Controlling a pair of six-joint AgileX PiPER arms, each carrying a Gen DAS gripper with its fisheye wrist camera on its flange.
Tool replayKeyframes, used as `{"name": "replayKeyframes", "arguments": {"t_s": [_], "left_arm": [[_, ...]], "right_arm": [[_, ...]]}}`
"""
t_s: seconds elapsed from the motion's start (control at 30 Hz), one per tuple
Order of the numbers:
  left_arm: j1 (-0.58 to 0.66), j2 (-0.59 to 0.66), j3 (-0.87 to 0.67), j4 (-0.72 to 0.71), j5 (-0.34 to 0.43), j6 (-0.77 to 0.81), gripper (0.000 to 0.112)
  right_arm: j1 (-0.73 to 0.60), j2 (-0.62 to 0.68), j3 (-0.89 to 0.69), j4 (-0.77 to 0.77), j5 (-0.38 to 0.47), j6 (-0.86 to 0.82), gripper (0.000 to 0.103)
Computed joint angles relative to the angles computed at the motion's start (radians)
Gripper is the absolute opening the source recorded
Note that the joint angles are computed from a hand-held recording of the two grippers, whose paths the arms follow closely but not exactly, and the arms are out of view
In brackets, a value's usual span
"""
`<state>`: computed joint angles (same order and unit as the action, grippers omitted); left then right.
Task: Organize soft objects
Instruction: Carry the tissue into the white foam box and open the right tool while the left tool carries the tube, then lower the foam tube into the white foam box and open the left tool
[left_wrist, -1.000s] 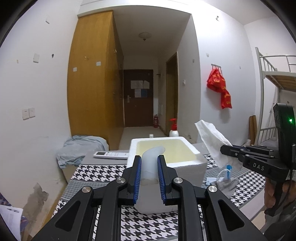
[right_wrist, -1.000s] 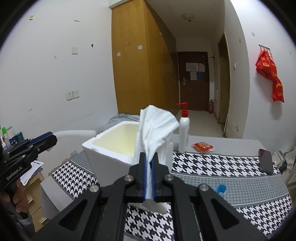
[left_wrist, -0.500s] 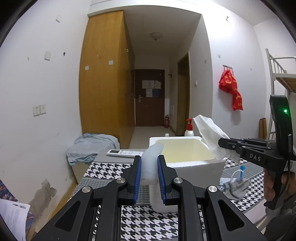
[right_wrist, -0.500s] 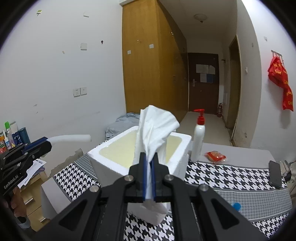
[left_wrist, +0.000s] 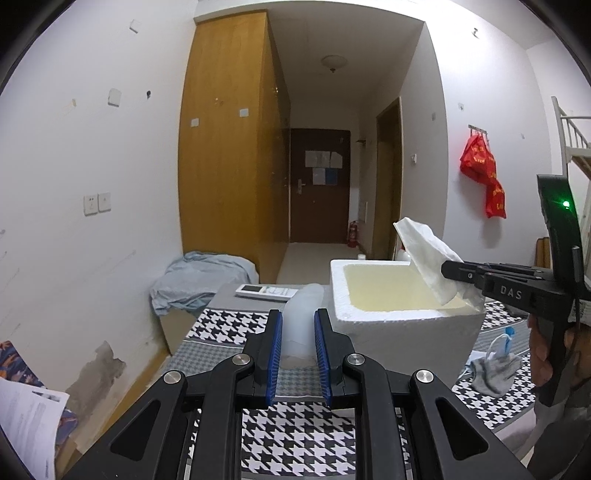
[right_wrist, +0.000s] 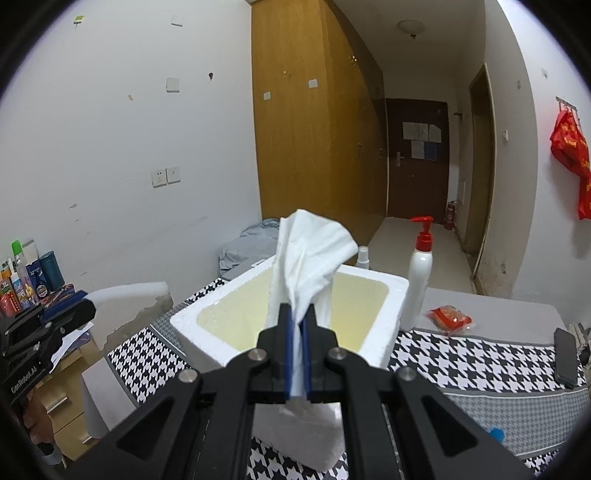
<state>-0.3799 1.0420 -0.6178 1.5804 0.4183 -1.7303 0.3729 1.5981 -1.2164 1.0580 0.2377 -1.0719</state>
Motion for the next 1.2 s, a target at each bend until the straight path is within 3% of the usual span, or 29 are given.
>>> {"name": "replayKeyframes", "arguments": {"t_s": [0.17,0.23,0.3,0.43,0.5,0.6,0.8,0.9,1.2], "left_arm": [[0.022,0.01,-0.002,0.017,-0.022,-0.017,0.019],[0.021,0.013,-0.002,0.023,-0.023,-0.022,0.019],[0.033,0.011,-0.001,0.028,-0.035,-0.024,0.019],[0.041,0.011,-0.005,0.026,-0.038,-0.026,0.019],[0.046,0.013,-0.009,0.029,-0.044,-0.028,0.019],[0.045,0.017,-0.014,0.033,-0.046,-0.029,0.019],[0.047,0.023,-0.026,0.063,-0.062,-0.051,0.019],[0.052,0.026,-0.036,0.065,-0.076,-0.049,0.019],[0.04,0.069,-0.096,0.039,-0.113,0.007,0.019]], "right_arm": [[-0.002,0.048,-0.059,-0.125,0.036,0.141,0.008],[0.004,0.066,-0.082,-0.218,0.041,0.238,0.016],[0.003,0.076,-0.095,-0.223,0.055,0.243,0.038],[0.012,0.076,-0.09,-0.192,0.053,0.198,0.05],[0.016,0.074,-0.088,-0.198,0.054,0.203,0.073],[0.014,0.051,-0.053,-0.105,0.03,0.124,0.091],[0.01,0.013,-0.011,-0.03,0.01,0.04,0.102],[0.002,-0.01,0.018,0.072,0.015,-0.073,0.103],[-0.009,-0.07,0.096,0.193,-0.025,-0.218,0.103]]}}
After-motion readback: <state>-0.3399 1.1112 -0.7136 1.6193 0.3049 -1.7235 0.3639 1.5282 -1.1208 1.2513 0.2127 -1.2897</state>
